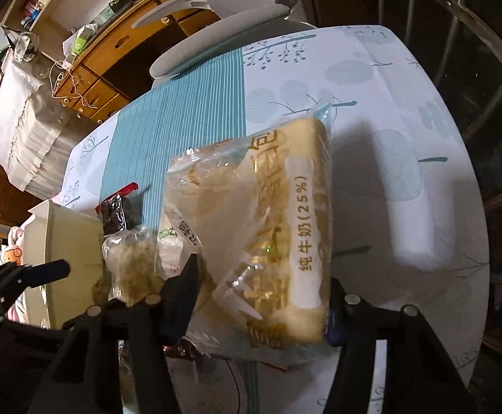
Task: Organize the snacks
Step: 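Grasp the large yellow-printed bread bag with the right tool while the left tool grasps a clear pastry bag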
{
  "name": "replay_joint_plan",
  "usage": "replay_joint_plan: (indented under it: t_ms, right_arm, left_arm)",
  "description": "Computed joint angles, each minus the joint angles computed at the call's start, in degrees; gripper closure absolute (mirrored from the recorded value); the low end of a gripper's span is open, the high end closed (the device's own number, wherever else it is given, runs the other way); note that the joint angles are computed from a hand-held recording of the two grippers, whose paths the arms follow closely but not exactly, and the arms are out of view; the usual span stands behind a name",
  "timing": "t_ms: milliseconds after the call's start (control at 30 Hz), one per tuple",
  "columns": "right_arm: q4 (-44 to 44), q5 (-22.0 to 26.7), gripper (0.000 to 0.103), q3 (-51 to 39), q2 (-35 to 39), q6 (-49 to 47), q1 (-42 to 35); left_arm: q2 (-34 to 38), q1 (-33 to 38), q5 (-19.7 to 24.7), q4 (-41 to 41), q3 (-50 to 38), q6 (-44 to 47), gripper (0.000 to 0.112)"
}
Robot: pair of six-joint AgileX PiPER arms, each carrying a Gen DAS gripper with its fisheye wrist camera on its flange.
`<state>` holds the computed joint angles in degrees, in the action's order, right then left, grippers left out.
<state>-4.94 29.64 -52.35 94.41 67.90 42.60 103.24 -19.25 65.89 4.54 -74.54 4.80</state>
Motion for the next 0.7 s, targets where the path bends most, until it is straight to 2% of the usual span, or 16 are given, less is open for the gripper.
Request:
replay_joint_plan:
  t_ms: [200, 267, 533, 700]
  right_arm:
    - [3.3, -0.4, 0.049, 1.9, -2.0, -2.4, -1.0]
    - [5.0, -0.5, 0.049, 2.5, -2.4, -3.7, -1.4]
    - [8.5, -1.0, 0.05, 4.6, -4.3, -7.1, -2.6]
    - [8.9, -0.8, 0.05, 5.1, -5.0, -7.0, -2.8]
  left_arm:
    - [3.1, -3.1, -0.8, 3.5, -0.7, -4.3, 0.024]
    - [4.1, -3.4, -0.8, 4.1, -1.0, -5.4, 0.035]
    - [7.4, -3.6, -1.8, 3.9, -2.2, -5.8, 0.035]
    - [8.8, -1.3, -2.8, -0.1, -3.0, -2.8, 0.035]
